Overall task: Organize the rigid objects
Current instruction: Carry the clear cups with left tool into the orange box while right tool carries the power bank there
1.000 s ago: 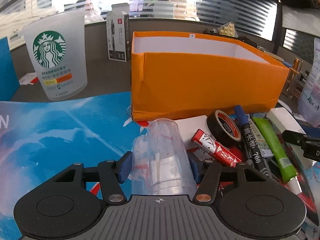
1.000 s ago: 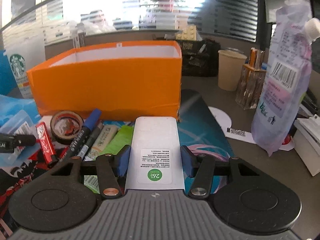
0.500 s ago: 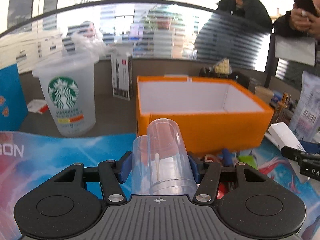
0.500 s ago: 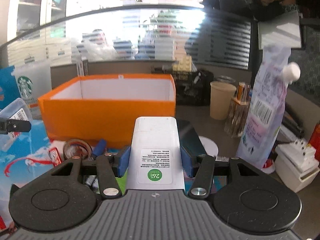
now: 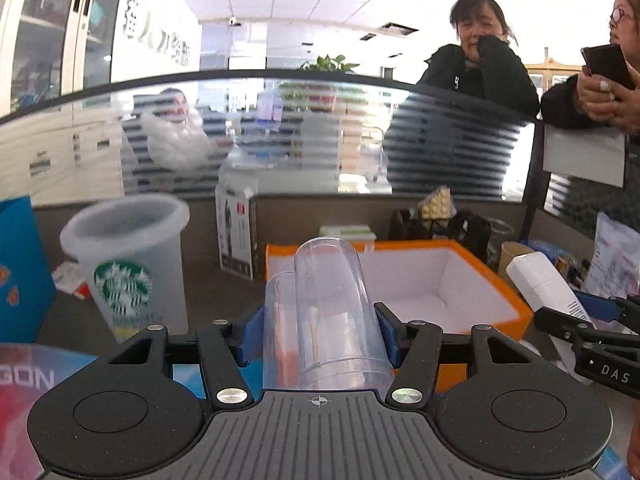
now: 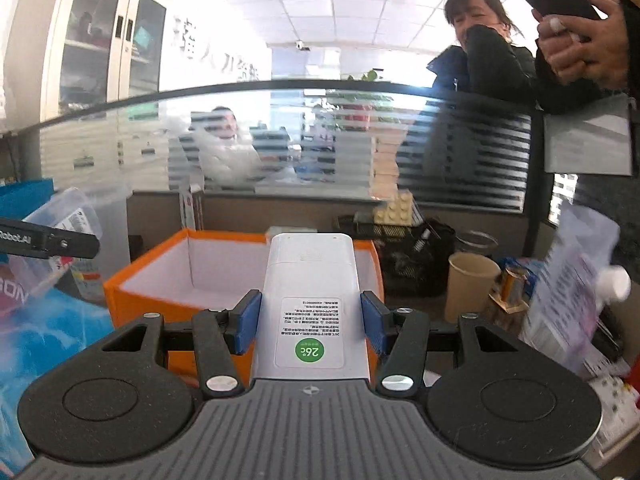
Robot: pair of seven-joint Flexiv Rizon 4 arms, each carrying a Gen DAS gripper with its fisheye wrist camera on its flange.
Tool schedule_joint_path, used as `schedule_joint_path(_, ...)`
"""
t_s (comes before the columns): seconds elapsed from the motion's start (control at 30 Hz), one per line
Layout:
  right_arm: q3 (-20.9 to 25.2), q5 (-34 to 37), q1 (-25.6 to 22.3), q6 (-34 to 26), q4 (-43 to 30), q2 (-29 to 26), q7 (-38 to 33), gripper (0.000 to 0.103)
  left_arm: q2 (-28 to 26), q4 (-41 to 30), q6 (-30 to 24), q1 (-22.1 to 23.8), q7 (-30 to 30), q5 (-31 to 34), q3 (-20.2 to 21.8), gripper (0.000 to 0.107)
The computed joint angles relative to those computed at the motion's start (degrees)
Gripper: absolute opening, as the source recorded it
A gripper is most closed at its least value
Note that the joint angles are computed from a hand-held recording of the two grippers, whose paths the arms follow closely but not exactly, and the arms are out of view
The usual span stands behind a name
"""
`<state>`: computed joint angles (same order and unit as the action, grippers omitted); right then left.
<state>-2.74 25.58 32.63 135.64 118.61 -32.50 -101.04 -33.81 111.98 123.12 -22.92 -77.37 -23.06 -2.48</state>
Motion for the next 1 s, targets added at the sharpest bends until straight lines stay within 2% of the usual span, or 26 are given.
schedule_joint_path(0.17, -0.4, -3.6, -2.1, -3.3, -3.6, 0.0, 1.1, 0.050, -2.3, -6.2, -2.1, -3.0, 3.6, -3.5, 2.3, 0.056)
schedule_joint_path(0.33, -2.0, -6.3, -3.5, -7.2, -8.5, -1.5, 3.2, 0.050, -4.9, -12.4, -6.0, -3.6, 5.6, -5.9, 2.7, 0.056)
schedule_joint_path(0.53, -4.4, -8.0, -3.2, -11.5, -13.6, -4.4, 5.6, 0.050, -9.8, -20.0, -11.8, -6.9, 7.0, -10.4, 7.0, 0.056)
schedule_joint_path(0.7, -5.9, -10.6, -3.3, -15.1, -16.7, -7.0, 8.3, 0.050, -13.6, -24.8, -18.1, -8.7, 4.5, -11.1, 11.4, 0.056)
schedule_joint_path(0.83, -5.9, -14.8, -4.6, -18.8, -18.7, -8.9, 11.1, 0.050, -17.3, -29.6, -25.1, -11.5, 0.9, -11.4, 17.7, 0.056)
schedule_joint_path(1.0, -4.4, -22.2, -7.6, -24.0, -20.6, -10.8, 15.1, 0.050, -19.7, -33.1, -31.2, -11.9, -3.0, -9.0, 20.8, 0.056)
